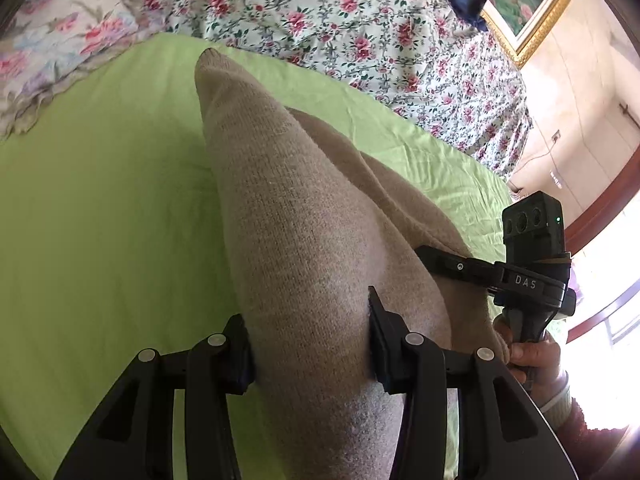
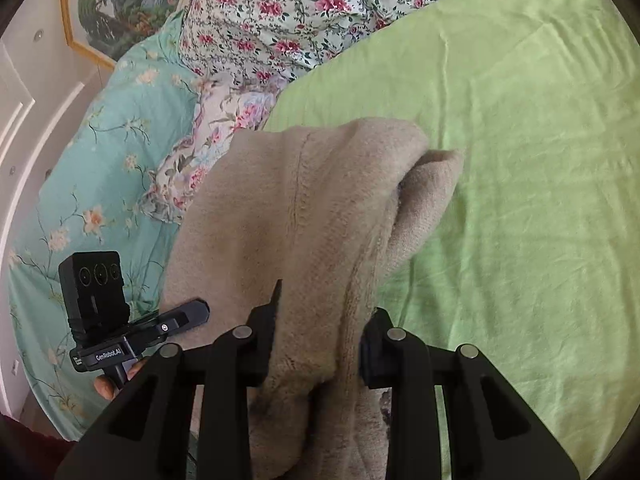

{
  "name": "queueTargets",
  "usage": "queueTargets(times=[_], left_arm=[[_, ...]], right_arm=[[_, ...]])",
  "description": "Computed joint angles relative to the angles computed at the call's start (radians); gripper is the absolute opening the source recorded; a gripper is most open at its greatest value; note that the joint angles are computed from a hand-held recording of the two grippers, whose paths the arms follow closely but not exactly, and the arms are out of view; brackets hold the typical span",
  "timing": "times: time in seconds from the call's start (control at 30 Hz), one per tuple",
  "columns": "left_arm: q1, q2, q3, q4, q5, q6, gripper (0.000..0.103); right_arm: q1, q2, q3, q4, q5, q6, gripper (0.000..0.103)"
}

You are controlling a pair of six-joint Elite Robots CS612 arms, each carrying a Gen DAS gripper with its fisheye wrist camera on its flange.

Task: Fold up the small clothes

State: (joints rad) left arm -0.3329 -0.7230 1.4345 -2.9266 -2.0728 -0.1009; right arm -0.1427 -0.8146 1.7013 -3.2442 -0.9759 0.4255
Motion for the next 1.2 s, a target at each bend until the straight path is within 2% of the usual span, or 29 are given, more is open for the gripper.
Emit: queueTargets(times=[0.17, 0.3, 0.4, 0.53, 0.67, 0.77, 0.8, 0.87, 0.93, 1.0, 1.07, 1.1, 1.17, 1.2], left_arm=[[-0.003, 0.012, 0.019, -0.027, 0.018, -0.013, 0.049], [0.005, 0.025, 0.021, -0.039, 0.007, -0.048, 0.060], [0.012, 0.031, 0.023, -0.046, -0.009, -0.068, 0.066], [0.021, 0.021, 0.030, -0.044, -0.006, -0.094, 0.075], [0.032, 0.008, 0.029, -0.117, 0.051, -0.138, 0.077], [0.030, 0.012, 0.005, -0.116, 0.107, -0.144, 0.075], [0.027, 0.015, -0.005, -0.100, 0.124, -0.138, 0.075], [0.019, 0.022, -0.024, -0.061, 0.149, -0.123, 0.072], [0.015, 0.030, -0.041, -0.021, 0.146, -0.110, 0.068], [0.011, 0.030, -0.041, -0.009, 0.149, -0.098, 0.062], [0.004, 0.021, -0.027, -0.022, 0.166, -0.072, 0.060], [0.000, 0.016, -0.020, -0.023, 0.178, -0.057, 0.060], [-0.010, 0.011, -0.010, -0.019, 0.205, -0.031, 0.060], [-0.014, 0.012, -0.009, -0.014, 0.210, -0.022, 0.060]], right_arm=[[0.005, 0.004, 0.004, 0.017, -0.030, -0.007, 0.031], [0.006, 0.011, 0.013, 0.002, -0.040, 0.007, 0.032], [0.005, 0.013, 0.015, 0.005, -0.040, 0.023, 0.039], [0.007, -0.012, 0.027, 0.031, -0.106, 0.005, 0.059], [-0.003, -0.029, 0.017, -0.025, -0.172, 0.010, 0.059], [-0.008, -0.001, -0.059, 0.016, -0.184, -0.021, 0.059], [-0.010, 0.011, -0.084, 0.041, -0.180, -0.029, 0.057], [-0.011, 0.044, -0.152, 0.138, -0.167, -0.046, 0.044], [-0.007, 0.061, -0.186, 0.208, -0.155, -0.069, 0.020], [-0.002, 0.051, -0.171, 0.145, -0.165, -0.079, 0.010], [-0.007, 0.031, -0.122, 0.004, -0.146, -0.054, 0.009], [-0.007, 0.018, -0.094, -0.048, -0.163, -0.041, 0.008], [-0.007, -0.002, -0.055, -0.077, -0.213, -0.036, 0.008], [-0.008, -0.004, -0.045, -0.052, -0.239, -0.040, 0.008]])
